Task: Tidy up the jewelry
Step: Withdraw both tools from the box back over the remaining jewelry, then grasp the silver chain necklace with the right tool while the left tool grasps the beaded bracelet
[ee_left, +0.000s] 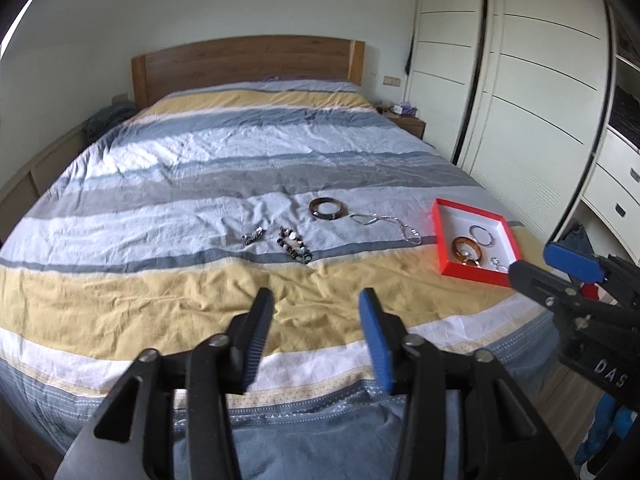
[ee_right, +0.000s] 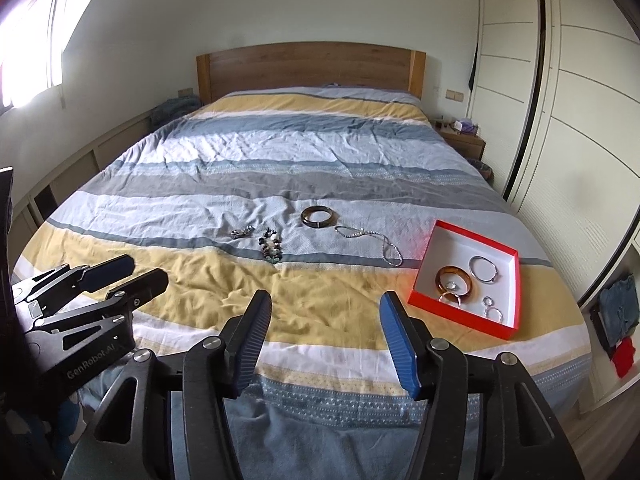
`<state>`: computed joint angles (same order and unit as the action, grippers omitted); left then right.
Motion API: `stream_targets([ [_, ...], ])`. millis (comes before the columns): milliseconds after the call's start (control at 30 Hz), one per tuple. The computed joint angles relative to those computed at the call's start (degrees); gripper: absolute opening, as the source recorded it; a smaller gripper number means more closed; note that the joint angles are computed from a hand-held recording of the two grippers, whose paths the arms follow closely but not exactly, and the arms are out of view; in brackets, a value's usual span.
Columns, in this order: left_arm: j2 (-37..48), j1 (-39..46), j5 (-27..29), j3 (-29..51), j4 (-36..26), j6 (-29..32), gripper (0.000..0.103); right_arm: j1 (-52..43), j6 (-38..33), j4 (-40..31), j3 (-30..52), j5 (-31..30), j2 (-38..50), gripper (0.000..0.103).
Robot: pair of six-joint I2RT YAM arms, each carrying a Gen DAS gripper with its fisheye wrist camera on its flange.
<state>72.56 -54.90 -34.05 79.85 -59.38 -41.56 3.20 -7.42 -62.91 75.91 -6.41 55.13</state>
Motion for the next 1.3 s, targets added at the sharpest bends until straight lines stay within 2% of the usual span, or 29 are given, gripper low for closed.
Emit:
stream_targets([
  [200, 2.4, 10.8, 7.1, -3.7, 6.8, 4.3, 0.052, -2.6, -2.6, 6.7, -1.1, -2.3, 8.9, 0.060],
  [333, 7.1, 19.0, 13.9, -4.7, 14.0, 7.6, 0.052, -4.2, -5.2, 12.9, 0.8, -2.7, 19.6, 0.062],
  [433, 12.9, 24.1, 18.1, -3.5, 18.8, 9.2, 0.053, -5.3, -7.2, 16.8, 5.9, -2.9, 30.5, 0.062],
  [567, 23.7, 29.1, 24.0, 1.7, 23.1, 10.4, 0.054, -5.9, -8.4, 18.6, 17.8, -2.4, 47.3, 0.063],
  [700, 33.9, 30.8, 27.1, 8.2, 25.3, 11.1, 0.056, -6.0, -9.4, 15.0, 33.3, -1.7, 63.3, 0.064],
  [800, 41.5, 31.2, 27.3, 14.0, 24.7, 11.9, 0.056, -6.2, -10.0, 7.5, 49.3, -1.5, 76.3, 0.065],
  [967, 51.5, 31.7, 25.2, 21.8, 22.3, 12.7, 0.056, -6.0, -10.6, -3.3, 70.3, -0.4, 90.9, 0.065],
  [1100, 53.5, 31.1, 22.5, 22.0, 24.3, 13.7, 0.057, -6.2, -10.3, -10.8, 84.7, -0.4, 99.9, 0.066],
  [1167, 53.5, 30.8, 21.7, 21.5, 24.9, 14.1, 0.057, -6.3, -9.9, -10.2, 83.5, -0.8, 99.6, 0.065],
  [1233, 53.2, 30.8, 21.4, 21.0, 25.5, 14.4, 0.054, -6.5, -9.6, -8.5, 80.2, -1.5, 98.0, 0.054],
  [1267, 53.0, 30.6, 21.3, 20.5, 25.8, 14.6, 0.050, -6.6, -9.7, -8.0, 78.5, -2.2, 97.2, 0.045],
  [1300, 52.8, 30.5, 21.0, 20.4, 26.0, 14.8, 0.037, -6.7, -9.8, -6.9, 75.8, -2.6, 95.8, 0.037],
])
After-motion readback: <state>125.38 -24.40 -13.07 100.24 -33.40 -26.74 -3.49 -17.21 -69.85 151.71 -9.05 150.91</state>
